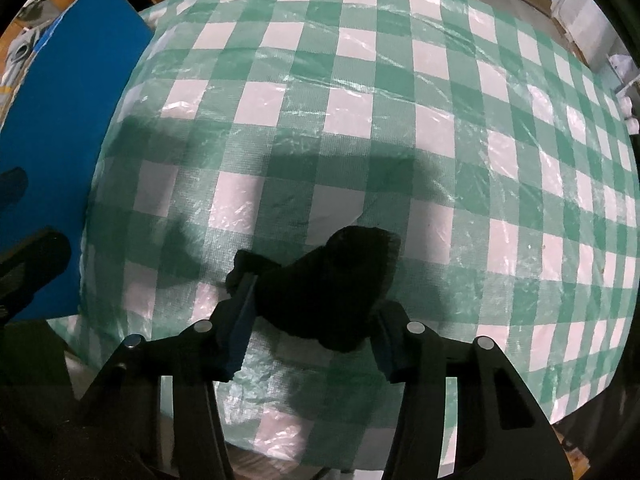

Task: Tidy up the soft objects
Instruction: 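Close the right tool on the black sock and lift it, then carry the black sock in the right tool over the cardboard box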

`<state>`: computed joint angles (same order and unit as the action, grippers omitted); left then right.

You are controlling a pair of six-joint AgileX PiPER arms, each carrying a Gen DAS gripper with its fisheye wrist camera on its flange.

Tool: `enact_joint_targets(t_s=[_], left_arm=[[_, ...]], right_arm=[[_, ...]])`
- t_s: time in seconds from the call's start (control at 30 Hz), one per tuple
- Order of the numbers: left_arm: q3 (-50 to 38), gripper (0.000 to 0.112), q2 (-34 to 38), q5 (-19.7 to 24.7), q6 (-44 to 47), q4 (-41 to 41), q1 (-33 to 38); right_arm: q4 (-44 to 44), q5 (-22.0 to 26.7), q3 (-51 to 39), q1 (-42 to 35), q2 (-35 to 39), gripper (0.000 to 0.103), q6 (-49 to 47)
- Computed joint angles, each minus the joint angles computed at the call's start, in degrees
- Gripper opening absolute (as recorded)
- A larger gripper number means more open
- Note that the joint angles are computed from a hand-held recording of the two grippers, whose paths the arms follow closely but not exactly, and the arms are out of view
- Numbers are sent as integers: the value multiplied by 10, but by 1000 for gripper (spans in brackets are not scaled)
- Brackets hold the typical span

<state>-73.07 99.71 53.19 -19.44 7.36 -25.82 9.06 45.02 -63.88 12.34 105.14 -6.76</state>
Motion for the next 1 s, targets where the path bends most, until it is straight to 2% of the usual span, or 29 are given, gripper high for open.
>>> enact_joint_targets(t_s=[0.5, 0.63, 1.0], left_arm=[[-1, 81, -9, 2, -10, 12, 3], [-1, 81, -14, 3, -14, 15, 3], [0, 81, -48, 4, -25, 40, -6]], right_arm=[[-17, 25, -4, -12, -83, 47, 5], [-14, 12, 14, -19, -104, 48, -7], [-17, 16, -18, -8, -126, 48, 10]])
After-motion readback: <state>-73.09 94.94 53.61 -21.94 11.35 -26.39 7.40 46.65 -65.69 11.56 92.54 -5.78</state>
